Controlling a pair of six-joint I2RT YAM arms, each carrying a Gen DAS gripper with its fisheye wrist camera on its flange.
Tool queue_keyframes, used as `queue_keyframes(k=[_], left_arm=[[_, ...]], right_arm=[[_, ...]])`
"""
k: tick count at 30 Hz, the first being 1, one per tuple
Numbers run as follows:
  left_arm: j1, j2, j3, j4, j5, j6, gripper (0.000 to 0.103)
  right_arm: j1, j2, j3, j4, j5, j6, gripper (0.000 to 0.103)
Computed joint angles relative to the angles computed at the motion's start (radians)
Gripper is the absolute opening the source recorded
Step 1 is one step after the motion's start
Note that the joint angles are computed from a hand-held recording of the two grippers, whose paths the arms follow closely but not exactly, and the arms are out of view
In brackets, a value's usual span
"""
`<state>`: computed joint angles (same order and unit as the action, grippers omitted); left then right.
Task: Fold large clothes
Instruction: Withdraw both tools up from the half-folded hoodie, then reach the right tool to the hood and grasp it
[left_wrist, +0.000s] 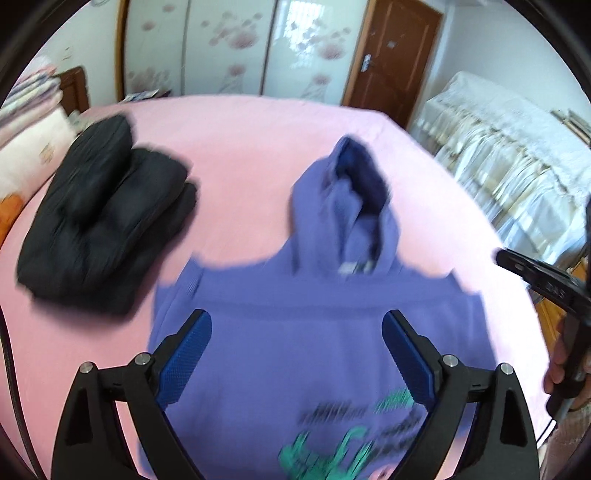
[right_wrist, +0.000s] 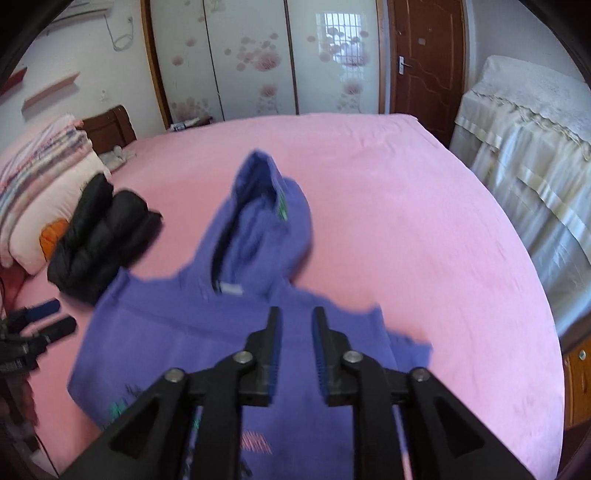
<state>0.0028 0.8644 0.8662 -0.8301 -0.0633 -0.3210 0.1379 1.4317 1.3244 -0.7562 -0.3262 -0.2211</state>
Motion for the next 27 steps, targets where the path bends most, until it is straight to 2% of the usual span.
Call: queue_keyframes(k=[5,9,12,14,21,27], left_arm=[[0.022,0.272,0.097,0.186,-0.032,0.064,0.093],[0.058,0.456,0.173,0.286,-0.030,0.111,0.093],[0.086,0.580,0.215,0.369,-0.042,0.127,0.101],[0.100,0.644,0.223,0.424,-0.037,0.116,0.102],[0.119,0.850,0.294,0.503,0.019,0.063,0.102],[0.116,0.935,0.329,0.529,0.042,0.061,0.102]], right_arm=[[0.090,0.247,0.261,0.029,0.017,0.081,0.029],[0.131,0.419,0.401,0.056,0.062,0.113,0.029],[0.151,0.506,0.460,0.089,0.093,0.135,0.029],[0.160,0.559,0.498,0.102,0.101,0.147,0.029],[0.206,0.705,0.628,0.097,0.184,0.181,0.029],[0.227,0.839,0.792,0.042,0.236,0.211,0.029]])
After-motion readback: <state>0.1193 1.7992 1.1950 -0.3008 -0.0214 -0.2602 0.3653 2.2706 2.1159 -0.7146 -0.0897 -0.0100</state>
